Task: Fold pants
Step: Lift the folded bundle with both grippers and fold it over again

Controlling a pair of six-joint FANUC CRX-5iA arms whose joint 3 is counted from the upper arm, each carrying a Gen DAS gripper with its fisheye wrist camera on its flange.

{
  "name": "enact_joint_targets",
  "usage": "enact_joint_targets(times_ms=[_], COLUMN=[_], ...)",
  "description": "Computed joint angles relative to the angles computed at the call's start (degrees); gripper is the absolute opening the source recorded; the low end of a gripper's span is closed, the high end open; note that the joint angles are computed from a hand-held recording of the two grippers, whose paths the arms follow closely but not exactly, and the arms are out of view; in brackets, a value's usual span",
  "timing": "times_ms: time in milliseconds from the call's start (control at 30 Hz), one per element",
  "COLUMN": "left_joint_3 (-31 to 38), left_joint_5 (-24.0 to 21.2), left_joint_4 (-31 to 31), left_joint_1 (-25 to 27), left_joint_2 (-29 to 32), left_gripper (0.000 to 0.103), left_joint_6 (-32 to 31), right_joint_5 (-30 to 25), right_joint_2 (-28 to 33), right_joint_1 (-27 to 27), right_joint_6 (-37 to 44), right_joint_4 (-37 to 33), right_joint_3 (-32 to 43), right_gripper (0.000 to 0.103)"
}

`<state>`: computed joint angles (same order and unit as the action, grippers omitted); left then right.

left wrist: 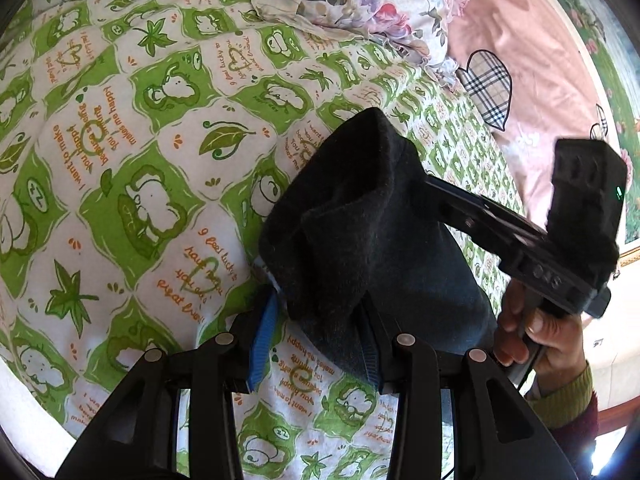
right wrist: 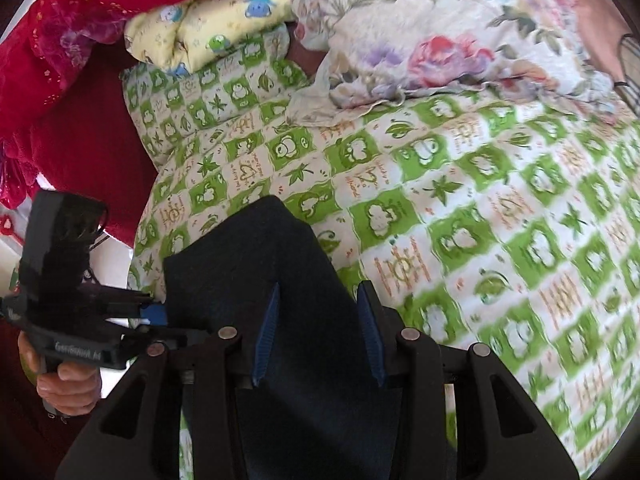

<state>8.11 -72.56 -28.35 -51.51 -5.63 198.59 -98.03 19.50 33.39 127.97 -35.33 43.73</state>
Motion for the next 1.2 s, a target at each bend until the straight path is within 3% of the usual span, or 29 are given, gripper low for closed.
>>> enact_joint_targets(times_ms=[167,233,433,567,833,1200], left_joint_3=[0.4,1.6,3.6,7.0,16.8,34.8], left_joint_5=[-0.5,-1.7,-3.3,-5.3,-7.0,-5.6], left_joint_4=[-0.6,-0.9,-1.7,-3.6,-9.3,-9.4], left_joint_1=[0.3,0.4,-0.1,-1.6,-5.2,-6.3], left_joint_2=[0.4,1.3,2.5,3.5,7.1,18.1], left_gripper=[0.037,0.031,0.020,0.018,0.016,0.016], left_joint_6=[0.0,-1.9,-3.8,-5.1,-11.2,-26.9], right_joint_5=[-0.7,-0.8,0.2,0.4,-3.8,-3.9], right_joint_2=[1.5,1.4,-0.6,-2.6,-3.8,-8.3], right_joint_1=[2.0,2.4,0.7,-1.7,-13.7,-29.1], right_joint_6=[-0.2,0.0,2.1,2.7,0.0,1.0], right_joint_4=[1.2,1.2,-1.3,-4.7,-20.4,-32.2], right_joint_3=[1.1,0.6,-1.4,-2.5,-0.3,-3.2], right_gripper=[0.041,0.041,0.023,0.019,0.018,0.018])
